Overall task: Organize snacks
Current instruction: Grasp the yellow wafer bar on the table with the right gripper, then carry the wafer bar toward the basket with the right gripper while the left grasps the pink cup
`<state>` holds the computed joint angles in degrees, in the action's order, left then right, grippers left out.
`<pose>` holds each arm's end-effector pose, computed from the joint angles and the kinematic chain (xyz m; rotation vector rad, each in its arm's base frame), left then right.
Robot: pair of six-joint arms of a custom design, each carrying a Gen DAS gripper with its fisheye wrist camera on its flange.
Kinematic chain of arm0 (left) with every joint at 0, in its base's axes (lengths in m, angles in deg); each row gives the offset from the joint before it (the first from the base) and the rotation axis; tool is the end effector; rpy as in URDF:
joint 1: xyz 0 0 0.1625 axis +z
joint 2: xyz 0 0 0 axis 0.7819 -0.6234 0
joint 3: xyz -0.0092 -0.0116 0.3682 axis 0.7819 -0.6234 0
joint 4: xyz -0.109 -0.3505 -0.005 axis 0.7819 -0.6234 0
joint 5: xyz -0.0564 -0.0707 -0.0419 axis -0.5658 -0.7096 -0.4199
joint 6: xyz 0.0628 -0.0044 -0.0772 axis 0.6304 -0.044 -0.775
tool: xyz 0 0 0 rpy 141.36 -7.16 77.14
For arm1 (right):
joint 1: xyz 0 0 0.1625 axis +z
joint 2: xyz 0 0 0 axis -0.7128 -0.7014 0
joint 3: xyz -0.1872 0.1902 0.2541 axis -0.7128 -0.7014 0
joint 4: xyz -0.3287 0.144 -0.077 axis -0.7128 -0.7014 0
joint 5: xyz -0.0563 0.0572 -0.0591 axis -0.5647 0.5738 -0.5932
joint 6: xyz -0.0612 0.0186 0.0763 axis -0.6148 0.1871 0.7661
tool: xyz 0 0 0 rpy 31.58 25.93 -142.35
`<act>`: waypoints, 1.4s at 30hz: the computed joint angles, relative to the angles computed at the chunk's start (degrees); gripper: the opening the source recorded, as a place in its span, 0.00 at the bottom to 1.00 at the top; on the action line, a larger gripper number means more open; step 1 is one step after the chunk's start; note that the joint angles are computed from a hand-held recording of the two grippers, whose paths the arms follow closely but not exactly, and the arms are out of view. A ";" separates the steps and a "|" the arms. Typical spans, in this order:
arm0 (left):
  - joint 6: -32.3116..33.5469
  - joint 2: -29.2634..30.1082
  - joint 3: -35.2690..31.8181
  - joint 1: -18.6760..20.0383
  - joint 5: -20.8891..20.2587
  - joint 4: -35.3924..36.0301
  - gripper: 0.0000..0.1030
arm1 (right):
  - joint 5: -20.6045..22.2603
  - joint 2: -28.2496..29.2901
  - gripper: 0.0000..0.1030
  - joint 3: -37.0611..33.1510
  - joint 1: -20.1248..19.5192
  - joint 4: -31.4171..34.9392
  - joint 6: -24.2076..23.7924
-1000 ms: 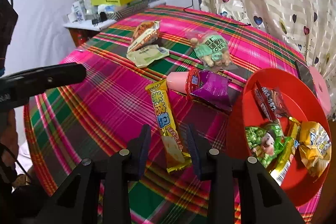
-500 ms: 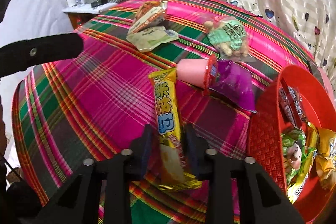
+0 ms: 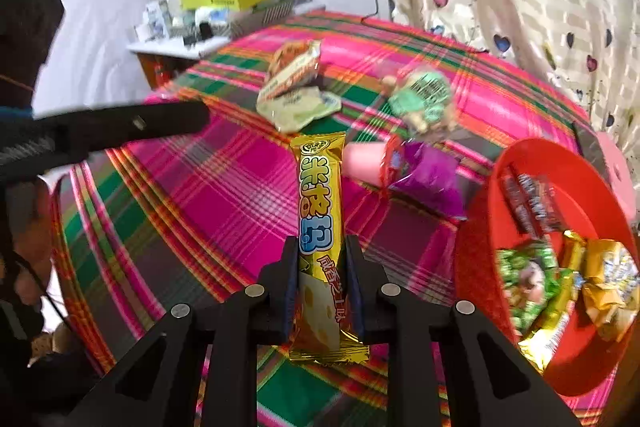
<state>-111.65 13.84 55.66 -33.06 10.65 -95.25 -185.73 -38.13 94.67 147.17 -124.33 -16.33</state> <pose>-0.2391 -0.2901 0.1219 0.4476 2.6249 -0.9108 0.1534 -0.2798 0.1808 0.9124 -2.4034 0.5891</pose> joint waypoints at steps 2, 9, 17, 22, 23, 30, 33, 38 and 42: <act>0.51 1.19 -0.63 0.48 -0.87 -1.20 0.45 | 0.47 -2.64 0.20 0.22 0.39 1.07 0.11; 2.10 6.93 -4.29 3.74 -4.54 -5.04 0.45 | 1.90 -9.69 0.20 0.10 -0.34 4.78 0.36; 4.71 13.72 -8.54 6.45 -6.83 -9.27 0.46 | 3.32 -14.41 0.20 -0.04 -2.74 7.03 0.08; 6.10 17.34 -11.51 8.10 -7.76 -9.98 0.51 | 3.87 -16.65 0.20 -0.04 -3.85 8.24 -0.38; 5.89 18.08 -12.20 8.40 -7.55 -9.65 0.52 | 3.97 -16.84 0.20 -0.02 -3.97 8.20 -0.46; 5.27 21.54 -16.24 10.60 -8.01 -7.44 0.52 | 4.79 -17.74 0.20 -0.16 -5.60 8.53 -0.96; 5.61 22.96 -17.48 11.37 -8.18 -7.50 0.52 | 5.30 -18.26 0.20 -0.39 -6.39 8.67 -1.30; 5.70 23.98 -18.29 11.86 -7.50 -6.65 0.42 | 5.90 -19.44 0.20 -0.54 -7.88 9.02 -1.61; 5.67 23.72 -18.08 11.39 -6.33 -6.21 0.42 | 6.07 -20.56 0.20 -0.61 -8.87 9.51 -1.50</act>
